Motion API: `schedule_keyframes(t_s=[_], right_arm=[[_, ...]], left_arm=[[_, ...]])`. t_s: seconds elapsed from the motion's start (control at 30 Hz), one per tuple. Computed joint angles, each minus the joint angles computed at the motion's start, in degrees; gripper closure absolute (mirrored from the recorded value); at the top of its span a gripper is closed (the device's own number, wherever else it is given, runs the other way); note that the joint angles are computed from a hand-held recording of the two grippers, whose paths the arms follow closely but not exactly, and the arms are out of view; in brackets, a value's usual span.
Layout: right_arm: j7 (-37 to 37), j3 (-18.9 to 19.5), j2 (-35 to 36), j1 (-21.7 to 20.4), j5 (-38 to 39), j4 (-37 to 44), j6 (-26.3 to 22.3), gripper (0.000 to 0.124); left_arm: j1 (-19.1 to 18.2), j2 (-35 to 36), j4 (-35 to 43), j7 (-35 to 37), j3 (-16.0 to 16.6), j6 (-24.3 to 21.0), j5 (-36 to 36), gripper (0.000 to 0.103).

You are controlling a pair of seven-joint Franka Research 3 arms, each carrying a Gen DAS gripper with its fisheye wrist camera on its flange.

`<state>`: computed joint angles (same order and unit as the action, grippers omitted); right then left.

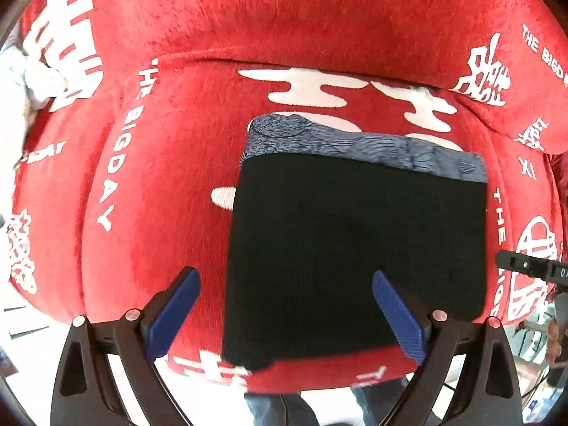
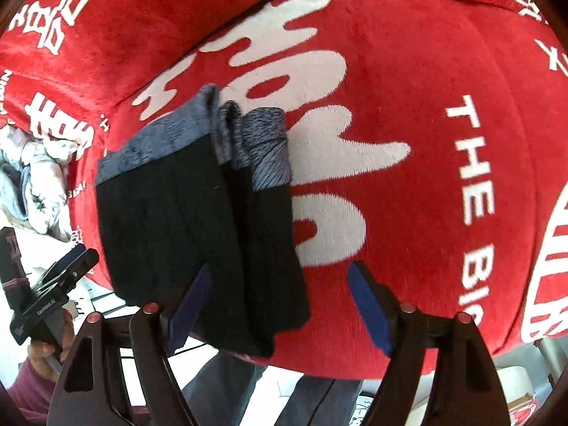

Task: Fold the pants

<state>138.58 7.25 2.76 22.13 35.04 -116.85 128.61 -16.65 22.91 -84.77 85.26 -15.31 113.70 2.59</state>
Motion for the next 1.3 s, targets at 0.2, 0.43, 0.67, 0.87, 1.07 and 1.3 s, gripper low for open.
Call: schedule_keyframes(t_s=[0.2,0.43,0.67,0.87,1.07,1.3], right_arm=[[2.1,-0.3,-1.6,-0.1,-5.2,4.3,-5.4,0.031],[6.5,0.1,-1.4,0.4,-15.2,11.4,-11.2,0.021],[14.5,0.5,2.0,2.0,-17.6,19.2,-17.3,0.021],[20.3,1.0,4.2,3.9,-19.4,25.3,-21.8,0.021],[21.8,0.8,7.8,5.6,-22.3,33.5,-27.7,0.021],[22.2,0.2,13.4,7.6,-25.7,44.4,-35.2,0.021]], left_arm=[[-1.8,-4.7,-1.9,-5.4,0.2,-0.9,3.0,0.005],[-1.8,-6.5,-1.6,-3.8,-0.3,-3.3,2.7,0.001],[-1.0,-8.7,-2.8,0.0,-0.2,-4.9,1.6,0.001],[-0.7,-12.0,-5.1,2.4,0.0,-4.6,2.3,0.001],[0.0,-13.7,-6.0,3.7,0.3,-5.7,0.7,0.001],[0.2,-14.8,-5.9,3.6,0.6,-5.4,1.0,0.001]])
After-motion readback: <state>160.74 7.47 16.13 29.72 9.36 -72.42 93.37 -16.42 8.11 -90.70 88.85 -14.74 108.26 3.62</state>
